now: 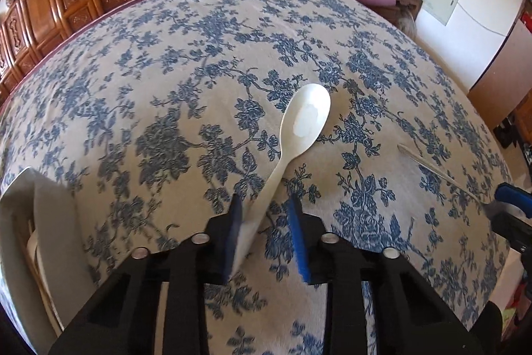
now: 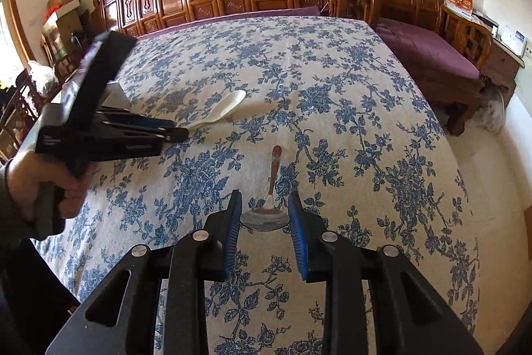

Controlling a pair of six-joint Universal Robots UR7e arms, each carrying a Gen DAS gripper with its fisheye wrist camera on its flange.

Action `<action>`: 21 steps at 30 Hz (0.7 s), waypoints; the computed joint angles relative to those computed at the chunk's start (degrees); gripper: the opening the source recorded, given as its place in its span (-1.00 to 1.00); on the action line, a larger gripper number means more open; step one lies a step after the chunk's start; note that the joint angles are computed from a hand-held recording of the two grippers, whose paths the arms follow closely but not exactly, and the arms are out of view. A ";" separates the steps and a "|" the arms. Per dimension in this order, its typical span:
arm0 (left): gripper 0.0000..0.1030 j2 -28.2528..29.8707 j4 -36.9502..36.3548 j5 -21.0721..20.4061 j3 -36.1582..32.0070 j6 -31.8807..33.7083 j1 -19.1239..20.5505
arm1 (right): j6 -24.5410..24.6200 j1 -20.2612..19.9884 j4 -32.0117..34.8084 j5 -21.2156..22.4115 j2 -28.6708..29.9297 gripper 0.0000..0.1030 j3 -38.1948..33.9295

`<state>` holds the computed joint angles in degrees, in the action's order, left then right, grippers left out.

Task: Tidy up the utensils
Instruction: 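Reach the left gripper to a white ceramic spoon while the right lifts the metal spoon, then close the left gripper on the white ceramic spoon and carry it to the tray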

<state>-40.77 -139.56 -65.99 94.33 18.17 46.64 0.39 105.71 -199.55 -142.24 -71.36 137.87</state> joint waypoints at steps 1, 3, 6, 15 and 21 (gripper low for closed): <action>-0.58 0.19 0.01 0.00 -0.04 0.16 -0.02 | -0.13 0.00 -0.08 0.18 -0.14 -0.40 0.07; -0.58 0.31 -1.04 0.66 0.53 1.14 -0.42 | -0.25 0.09 -0.18 0.22 -0.15 -0.40 0.02; -0.82 0.12 -0.75 0.49 0.85 1.41 -0.62 | -0.36 0.37 0.02 0.28 -0.16 -0.40 -0.15; -0.84 -4.36 -0.45 1.63 4.29 1.56 -0.94 | -1.26 1.99 -0.36 0.04 0.62 -0.40 -0.99; -0.92 -8.57 -0.86 1.41 6.95 1.47 -1.46 | -2.63 3.53 -1.63 -0.61 1.38 -0.40 -1.84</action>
<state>-49.34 -140.42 -64.58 101.28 19.64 45.18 -2.24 109.24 -201.18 -142.86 -69.98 136.02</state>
